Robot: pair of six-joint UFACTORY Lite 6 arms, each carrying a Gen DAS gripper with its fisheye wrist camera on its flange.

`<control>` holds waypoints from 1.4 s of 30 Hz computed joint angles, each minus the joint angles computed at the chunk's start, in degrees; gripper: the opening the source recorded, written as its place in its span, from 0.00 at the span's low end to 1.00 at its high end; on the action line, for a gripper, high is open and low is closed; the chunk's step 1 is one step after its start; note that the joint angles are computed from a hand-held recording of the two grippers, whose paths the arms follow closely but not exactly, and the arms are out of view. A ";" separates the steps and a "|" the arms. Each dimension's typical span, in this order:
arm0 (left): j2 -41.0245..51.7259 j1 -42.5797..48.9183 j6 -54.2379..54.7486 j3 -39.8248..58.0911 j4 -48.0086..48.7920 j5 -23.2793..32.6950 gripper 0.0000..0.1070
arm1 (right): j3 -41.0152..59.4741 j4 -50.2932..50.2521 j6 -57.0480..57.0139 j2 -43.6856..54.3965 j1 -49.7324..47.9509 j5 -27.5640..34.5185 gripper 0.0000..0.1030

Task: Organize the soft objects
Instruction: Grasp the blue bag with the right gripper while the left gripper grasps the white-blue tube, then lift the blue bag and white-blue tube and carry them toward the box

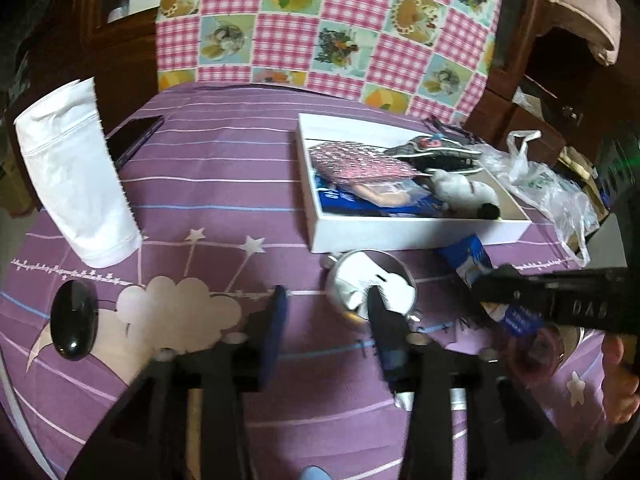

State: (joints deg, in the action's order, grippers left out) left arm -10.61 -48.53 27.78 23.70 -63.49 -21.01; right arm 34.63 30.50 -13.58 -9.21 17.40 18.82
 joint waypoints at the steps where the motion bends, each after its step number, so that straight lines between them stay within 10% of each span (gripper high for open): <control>1: -0.15 -0.38 -0.22 0.02 0.27 0.03 0.47 | -0.14 0.00 -0.01 -0.91 -0.48 0.54 0.08; 10: 0.01 -2.89 -6.55 0.56 7.82 3.14 0.70 | -0.84 0.46 -1.91 -9.74 -5.79 5.27 0.08; 30: 16.53 -16.81 35.85 14.28 -31.11 2.37 0.74 | -0.77 2.62 -6.01 -13.76 -11.89 10.24 0.08; 42: 13.67 -14.81 31.38 11.35 -31.00 -0.83 0.08 | -0.61 1.65 -6.00 -15.46 -12.50 11.83 0.08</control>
